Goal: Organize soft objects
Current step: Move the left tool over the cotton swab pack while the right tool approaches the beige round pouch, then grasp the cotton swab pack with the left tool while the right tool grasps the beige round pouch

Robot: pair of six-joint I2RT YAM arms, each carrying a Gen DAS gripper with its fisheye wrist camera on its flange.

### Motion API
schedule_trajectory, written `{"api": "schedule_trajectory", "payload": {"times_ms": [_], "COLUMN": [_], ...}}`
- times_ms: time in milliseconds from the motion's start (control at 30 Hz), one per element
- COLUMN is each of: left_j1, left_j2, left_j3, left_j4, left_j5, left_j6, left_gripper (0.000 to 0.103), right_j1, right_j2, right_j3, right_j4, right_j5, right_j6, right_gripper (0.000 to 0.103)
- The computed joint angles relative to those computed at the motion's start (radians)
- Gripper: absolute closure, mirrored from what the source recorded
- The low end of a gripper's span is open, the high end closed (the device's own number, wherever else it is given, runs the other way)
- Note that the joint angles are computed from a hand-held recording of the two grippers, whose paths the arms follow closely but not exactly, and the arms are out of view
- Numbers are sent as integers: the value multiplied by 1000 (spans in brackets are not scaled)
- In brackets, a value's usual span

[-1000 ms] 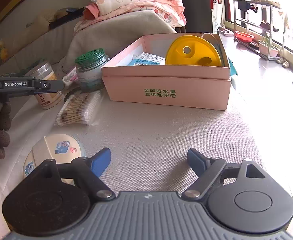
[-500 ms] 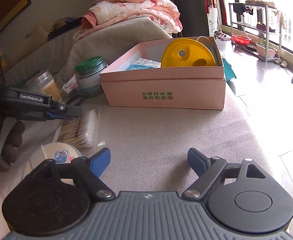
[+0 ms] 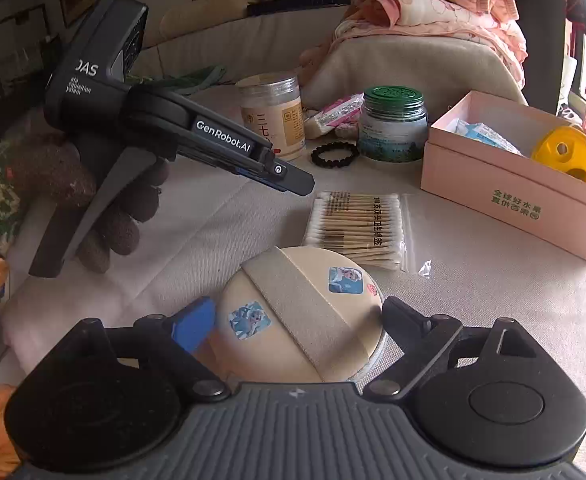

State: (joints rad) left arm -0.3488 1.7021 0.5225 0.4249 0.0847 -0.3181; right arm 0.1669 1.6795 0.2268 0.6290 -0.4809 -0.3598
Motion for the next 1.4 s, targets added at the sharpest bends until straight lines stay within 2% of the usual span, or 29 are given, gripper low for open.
{"api": "schedule_trajectory", "payload": {"times_ms": [133, 200, 333, 433, 533, 567, 633, 767, 867, 933, 1067, 1167, 1333, 1400], "left_j1": [-17, -18, -24, -51, -75, -87, -120, -193, -203, -202, -228, -218, -201, -202], "left_j2": [24, 43, 108, 168, 176, 167, 139, 145, 148, 133, 86, 65, 49, 81], "left_j3": [31, 48, 95, 145, 162, 160, 146, 138, 165, 171, 150, 148, 118, 171], "left_j4": [18, 26, 50, 33, -8, -20, -41, -36, -85, -133, -198, -252, -137, -168], "left_j5": [-12, -19, -9, -67, -79, -89, -111, -165, -173, -156, -200, -182, -161, -170], "left_j6": [47, 58, 108, 178, 233, 254, 313, 423, 399, 400, 420, 398, 349, 343], "left_gripper": [77, 77, 77, 77, 75, 75, 75, 75, 75, 70, 69, 69, 69, 70], "right_j1": [-21, -80, -221, -310, -375, -387, -384, -382, -381, -374, -379, -381, -377, -373], "right_j2": [-45, -29, 48, 102, 160, 181, 215, 234, 235, 236, 243, 243, 243, 247], "right_j3": [-24, -38, 10, 81, 133, 135, 112, 103, 97, 93, 95, 94, 94, 95], "right_j4": [4, 55, 68, -3, -52, -44, 52, 93, 105, 115, 119, 120, 121, 124], "right_j5": [52, 84, 157, 117, 37, 24, 29, 24, 22, 28, 17, 16, 19, 22], "right_j6": [-26, -48, -81, -56, -8, -2, 10, 16, 16, 21, 23, 21, 22, 24], "right_gripper": [11, 11, 11, 11, 11, 10, 10, 9, 8, 8, 7, 6, 5, 5]}}
